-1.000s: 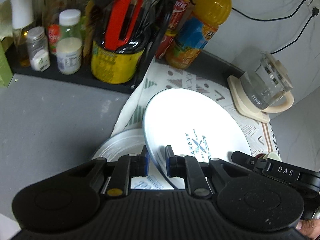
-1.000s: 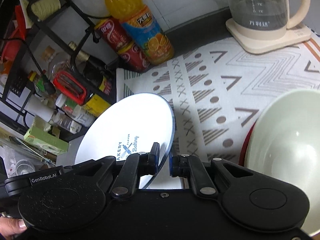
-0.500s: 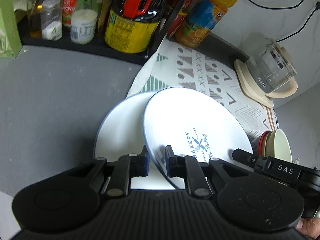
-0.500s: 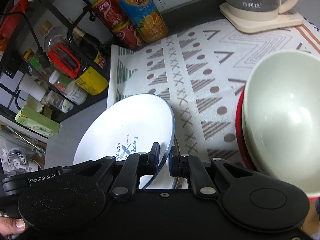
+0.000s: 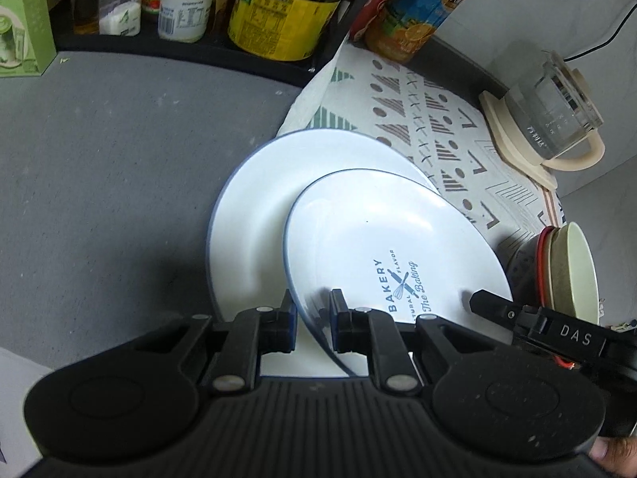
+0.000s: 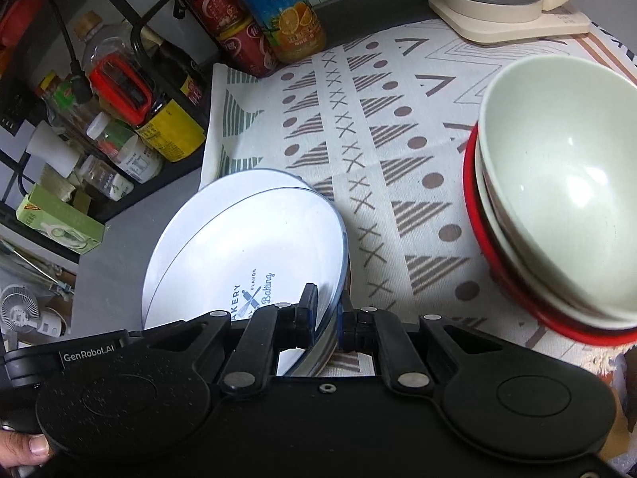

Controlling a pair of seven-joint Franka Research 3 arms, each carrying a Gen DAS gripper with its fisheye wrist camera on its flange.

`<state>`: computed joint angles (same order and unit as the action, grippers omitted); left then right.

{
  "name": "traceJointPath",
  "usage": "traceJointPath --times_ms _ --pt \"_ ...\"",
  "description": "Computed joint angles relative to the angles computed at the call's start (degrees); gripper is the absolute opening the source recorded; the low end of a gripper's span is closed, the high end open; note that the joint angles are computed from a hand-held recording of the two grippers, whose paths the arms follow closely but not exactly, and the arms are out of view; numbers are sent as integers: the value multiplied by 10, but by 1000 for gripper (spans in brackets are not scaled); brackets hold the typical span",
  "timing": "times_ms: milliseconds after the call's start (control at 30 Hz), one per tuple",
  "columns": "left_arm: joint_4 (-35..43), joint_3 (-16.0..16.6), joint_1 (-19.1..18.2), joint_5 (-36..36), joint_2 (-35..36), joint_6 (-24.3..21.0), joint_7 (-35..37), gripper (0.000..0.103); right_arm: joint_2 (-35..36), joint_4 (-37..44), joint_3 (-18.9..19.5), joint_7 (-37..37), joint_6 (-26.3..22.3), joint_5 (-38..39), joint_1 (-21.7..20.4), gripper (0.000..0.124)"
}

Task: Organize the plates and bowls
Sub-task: 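Lower the 'BAKERY' plate onto the 'Sweet' plate and open both grippers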

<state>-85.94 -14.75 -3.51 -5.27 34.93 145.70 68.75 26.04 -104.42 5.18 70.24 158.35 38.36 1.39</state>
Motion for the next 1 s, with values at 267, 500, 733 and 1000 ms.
traceJointPath --times_ms 267,500,733,1000 --pt "-16 -1 0 2 -3 13 0 15 -7 -23 -11 24 31 -27 18 9" --pt "-10 4 -5 11 4 10 -9 17 -5 -27 -13 53 45 -48 25 9" --pt "6 16 -15 35 4 -16 -27 21 2 -22 -10 63 48 -58 23 9" --pt "-20 42 -29 82 -22 28 -58 57 7 -15 -11 75 48 -71 25 9"
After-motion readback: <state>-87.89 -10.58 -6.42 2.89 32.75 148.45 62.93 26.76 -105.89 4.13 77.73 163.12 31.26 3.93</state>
